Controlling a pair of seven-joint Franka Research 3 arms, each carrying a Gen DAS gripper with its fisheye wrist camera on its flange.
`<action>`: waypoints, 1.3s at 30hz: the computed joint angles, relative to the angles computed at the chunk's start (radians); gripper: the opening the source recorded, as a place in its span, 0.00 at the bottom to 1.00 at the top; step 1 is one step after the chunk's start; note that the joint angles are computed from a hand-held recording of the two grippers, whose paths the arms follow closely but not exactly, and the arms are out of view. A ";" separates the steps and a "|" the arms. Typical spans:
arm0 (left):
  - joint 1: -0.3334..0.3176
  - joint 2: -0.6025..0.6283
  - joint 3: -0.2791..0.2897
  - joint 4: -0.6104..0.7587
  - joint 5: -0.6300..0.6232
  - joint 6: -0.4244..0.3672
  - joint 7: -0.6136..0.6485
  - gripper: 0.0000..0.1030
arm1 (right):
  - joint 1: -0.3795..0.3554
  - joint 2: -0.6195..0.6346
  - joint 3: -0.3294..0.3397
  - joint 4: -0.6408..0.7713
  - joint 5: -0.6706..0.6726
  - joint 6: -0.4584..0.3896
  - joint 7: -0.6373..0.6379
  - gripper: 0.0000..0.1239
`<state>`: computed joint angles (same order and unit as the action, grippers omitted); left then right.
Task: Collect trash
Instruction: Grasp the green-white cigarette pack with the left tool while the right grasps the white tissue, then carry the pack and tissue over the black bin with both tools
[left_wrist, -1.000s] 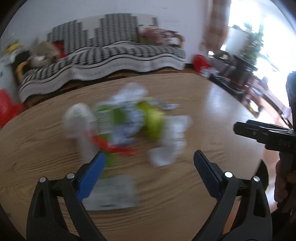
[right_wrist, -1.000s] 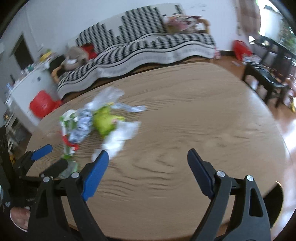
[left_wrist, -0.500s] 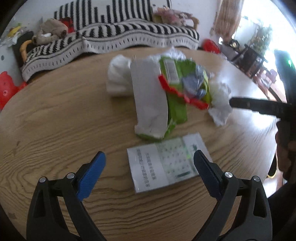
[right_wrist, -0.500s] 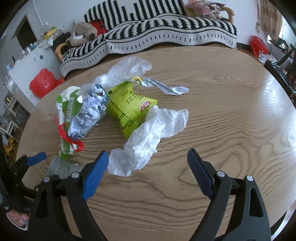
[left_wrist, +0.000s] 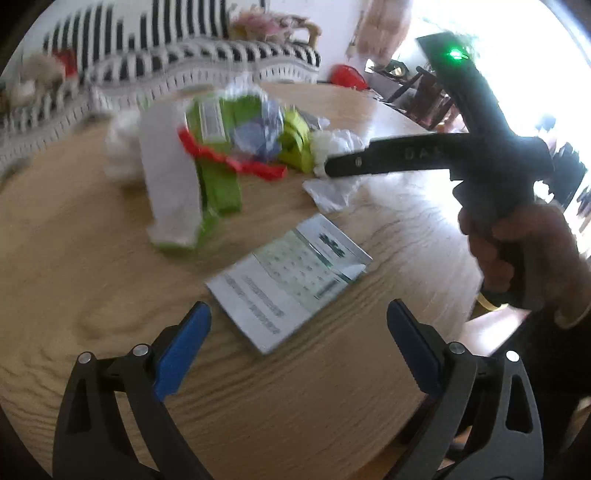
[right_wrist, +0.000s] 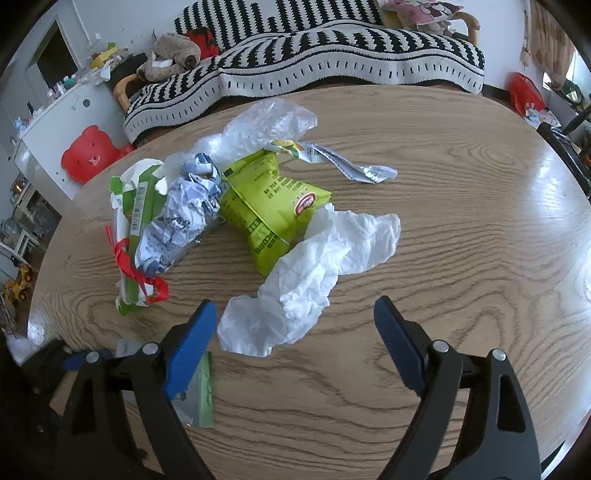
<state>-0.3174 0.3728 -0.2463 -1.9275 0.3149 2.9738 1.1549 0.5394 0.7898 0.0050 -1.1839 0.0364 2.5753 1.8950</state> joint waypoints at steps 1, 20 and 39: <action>-0.052 -0.005 0.062 0.003 0.059 0.004 -0.042 0.90 | 0.000 0.002 0.001 0.004 -0.001 -0.006 -0.004 0.68; -0.092 0.122 0.043 0.207 0.156 -0.176 0.068 0.73 | 0.031 0.025 -0.037 0.029 -0.084 -0.024 0.012 0.16; -0.155 0.146 0.053 0.336 0.157 -0.256 -0.028 0.58 | -0.001 -0.377 -0.091 -0.574 -0.148 0.275 0.105 0.15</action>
